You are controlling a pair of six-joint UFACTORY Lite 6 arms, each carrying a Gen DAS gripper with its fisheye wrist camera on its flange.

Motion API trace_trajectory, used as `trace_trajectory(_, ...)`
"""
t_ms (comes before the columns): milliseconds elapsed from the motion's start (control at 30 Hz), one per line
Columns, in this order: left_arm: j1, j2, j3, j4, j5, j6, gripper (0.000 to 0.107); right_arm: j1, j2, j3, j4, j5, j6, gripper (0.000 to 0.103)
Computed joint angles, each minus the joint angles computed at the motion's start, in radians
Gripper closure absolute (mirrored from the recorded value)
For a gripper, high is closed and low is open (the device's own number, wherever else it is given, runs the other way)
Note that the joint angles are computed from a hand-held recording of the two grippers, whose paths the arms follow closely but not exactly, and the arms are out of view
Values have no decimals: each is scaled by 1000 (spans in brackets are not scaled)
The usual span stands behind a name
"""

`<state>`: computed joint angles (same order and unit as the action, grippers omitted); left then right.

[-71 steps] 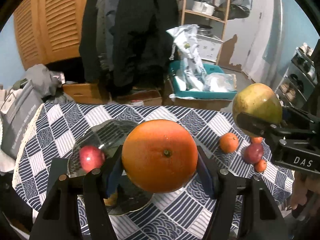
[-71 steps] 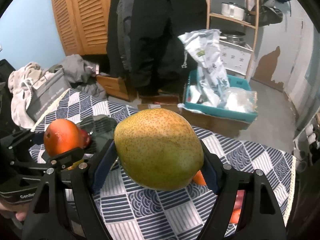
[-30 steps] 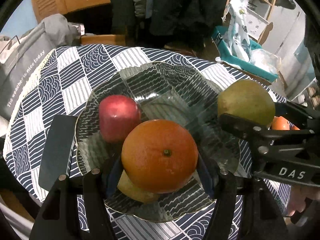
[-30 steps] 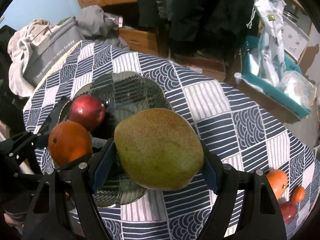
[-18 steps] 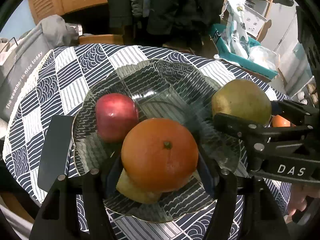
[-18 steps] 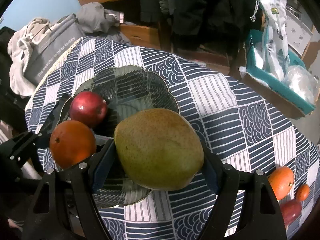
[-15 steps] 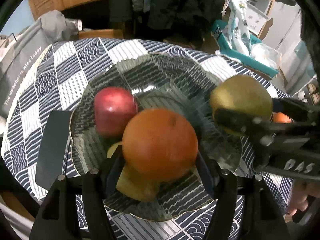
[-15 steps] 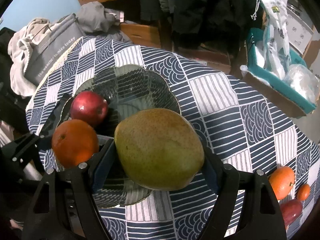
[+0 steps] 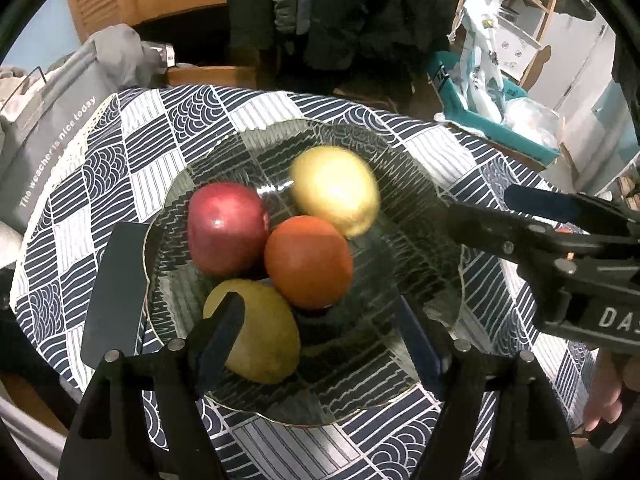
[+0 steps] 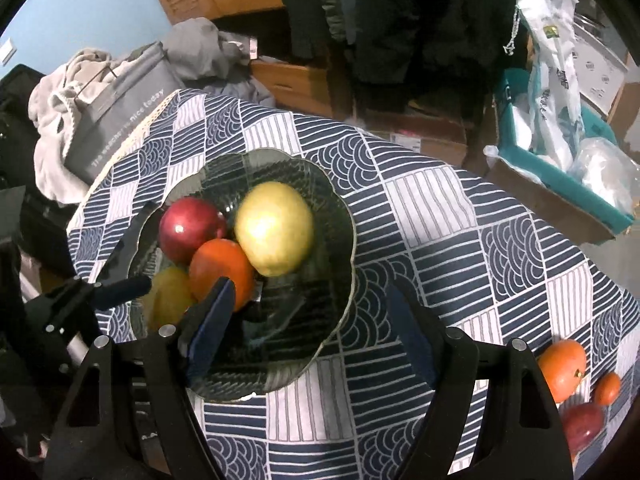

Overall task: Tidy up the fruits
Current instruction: 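Open both tools to drop the pear and orange into the bowl, then move both tools back toward the remaining fruit on the cloth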

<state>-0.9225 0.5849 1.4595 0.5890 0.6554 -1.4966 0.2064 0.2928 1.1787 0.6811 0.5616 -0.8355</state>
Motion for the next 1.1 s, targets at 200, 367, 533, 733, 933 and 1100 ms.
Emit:
trace_trajectory(200,-24,-12,33,8,43,3,28,-23,-56,-26,-39,-14,32,24)
trace_trajectory(367,-54,-19,73,32,96,2,28,-39,-125,-56,-76,-33,59,24)
trace_trajectory(533,-80,-18,123,55,141,7,28,-55,-218,-105,-138,-53,97,24)
trace_trajectory(733,-111,3,213,55,188,33,28,-105,-333,-154,-194,-45,128,24)
trace_trajectory(933,-155,48,336,70,256,69,28,-181,-432,-180,-209,-3,122,24)
trace_trajectory(1100,-192,91,454,91,315,103,27,-243,-512,-203,-215,19,92,24)
